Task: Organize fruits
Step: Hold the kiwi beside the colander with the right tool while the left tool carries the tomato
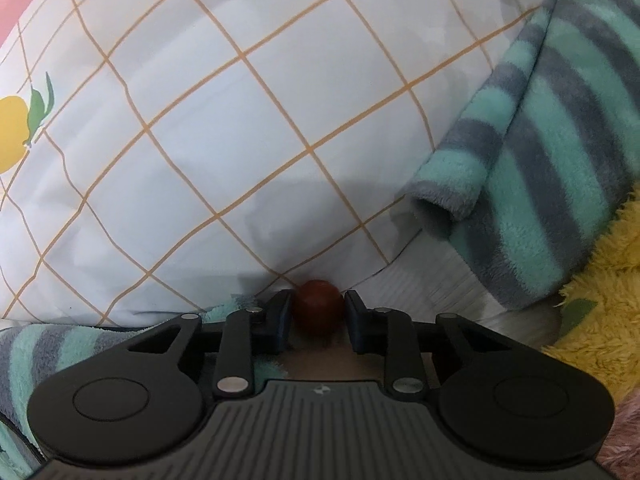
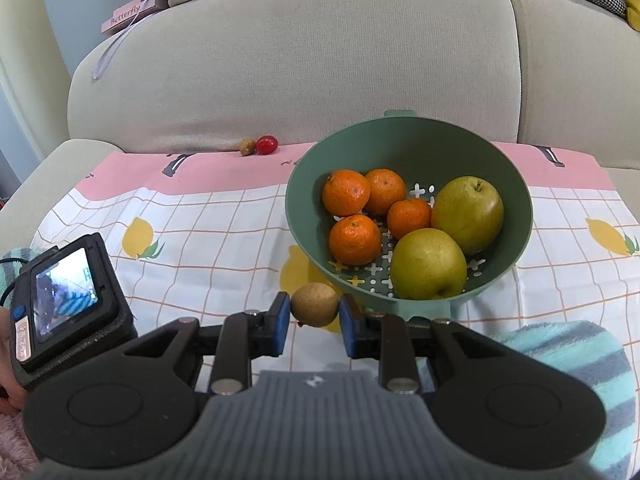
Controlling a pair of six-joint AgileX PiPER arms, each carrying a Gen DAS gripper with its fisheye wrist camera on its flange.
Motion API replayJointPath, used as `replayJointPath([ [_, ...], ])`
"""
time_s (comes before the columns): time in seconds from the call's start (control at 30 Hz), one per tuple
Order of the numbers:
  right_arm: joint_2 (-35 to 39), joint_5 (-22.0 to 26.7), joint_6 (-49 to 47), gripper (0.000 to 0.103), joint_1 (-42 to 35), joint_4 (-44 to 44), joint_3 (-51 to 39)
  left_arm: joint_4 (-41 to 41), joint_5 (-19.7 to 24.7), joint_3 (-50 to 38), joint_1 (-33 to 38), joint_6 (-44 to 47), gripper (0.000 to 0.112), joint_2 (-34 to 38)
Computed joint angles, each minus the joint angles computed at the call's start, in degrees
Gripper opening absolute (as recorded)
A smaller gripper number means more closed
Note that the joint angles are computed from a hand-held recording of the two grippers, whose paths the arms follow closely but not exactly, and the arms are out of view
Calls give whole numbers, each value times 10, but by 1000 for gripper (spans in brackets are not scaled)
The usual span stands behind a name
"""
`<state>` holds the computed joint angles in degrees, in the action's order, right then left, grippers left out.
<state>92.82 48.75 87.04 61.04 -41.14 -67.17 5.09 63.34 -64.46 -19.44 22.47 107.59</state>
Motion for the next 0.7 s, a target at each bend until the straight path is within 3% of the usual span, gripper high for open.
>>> replayJointPath([
  [0.37,0,17,12,23,15,-14,-6,-9,-46,36,-2,-4,30,-118],
  [0.7,5,47,25,23,33,-30,-21,-33,-53,7,-20,-3,30,-215],
])
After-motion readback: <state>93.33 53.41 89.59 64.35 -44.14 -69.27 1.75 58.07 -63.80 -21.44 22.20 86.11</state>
